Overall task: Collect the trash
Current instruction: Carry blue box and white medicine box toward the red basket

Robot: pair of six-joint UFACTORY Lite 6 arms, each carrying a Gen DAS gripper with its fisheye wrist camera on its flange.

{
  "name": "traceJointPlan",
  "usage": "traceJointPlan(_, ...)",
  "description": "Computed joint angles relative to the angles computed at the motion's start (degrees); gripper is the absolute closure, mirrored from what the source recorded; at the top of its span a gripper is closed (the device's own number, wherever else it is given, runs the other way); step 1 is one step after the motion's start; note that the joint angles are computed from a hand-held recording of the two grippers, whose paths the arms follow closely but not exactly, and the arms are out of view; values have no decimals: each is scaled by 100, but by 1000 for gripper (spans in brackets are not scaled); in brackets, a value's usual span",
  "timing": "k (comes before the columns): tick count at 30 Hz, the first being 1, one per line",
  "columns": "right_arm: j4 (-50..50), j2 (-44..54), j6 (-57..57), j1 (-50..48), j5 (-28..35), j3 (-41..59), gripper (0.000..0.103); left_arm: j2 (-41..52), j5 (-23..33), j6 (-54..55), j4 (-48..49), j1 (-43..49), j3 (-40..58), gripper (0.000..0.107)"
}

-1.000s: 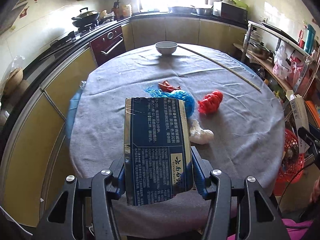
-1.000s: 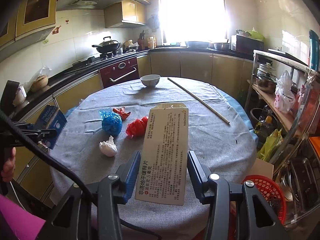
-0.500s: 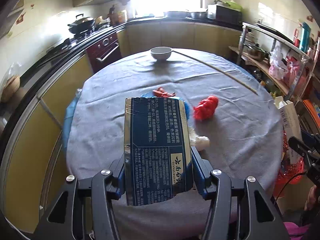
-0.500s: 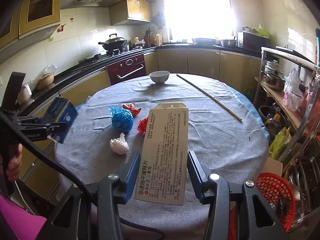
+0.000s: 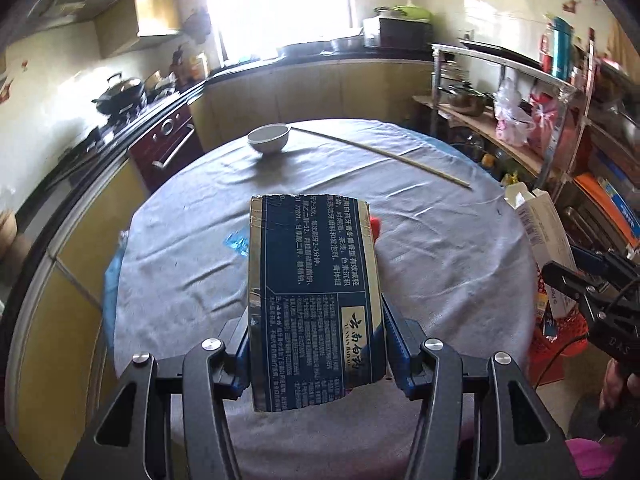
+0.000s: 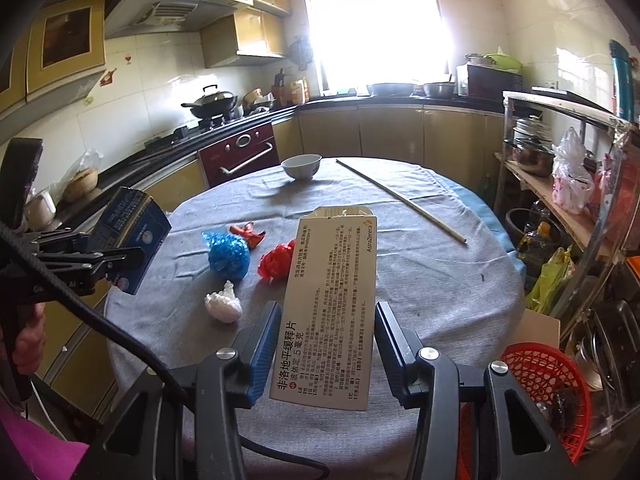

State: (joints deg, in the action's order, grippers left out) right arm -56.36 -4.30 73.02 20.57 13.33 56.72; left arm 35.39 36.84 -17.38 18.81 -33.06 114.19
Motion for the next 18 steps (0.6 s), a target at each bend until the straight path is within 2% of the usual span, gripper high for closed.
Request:
traceJointPlan(7,-422,-230,342,-230,-1,-140,53,377,244,337,-62,-295,769,50)
traceJointPlan(18,-929,-1000,809,-820,85,-594,53,1553,1042,1111,-456,-813,3141,50)
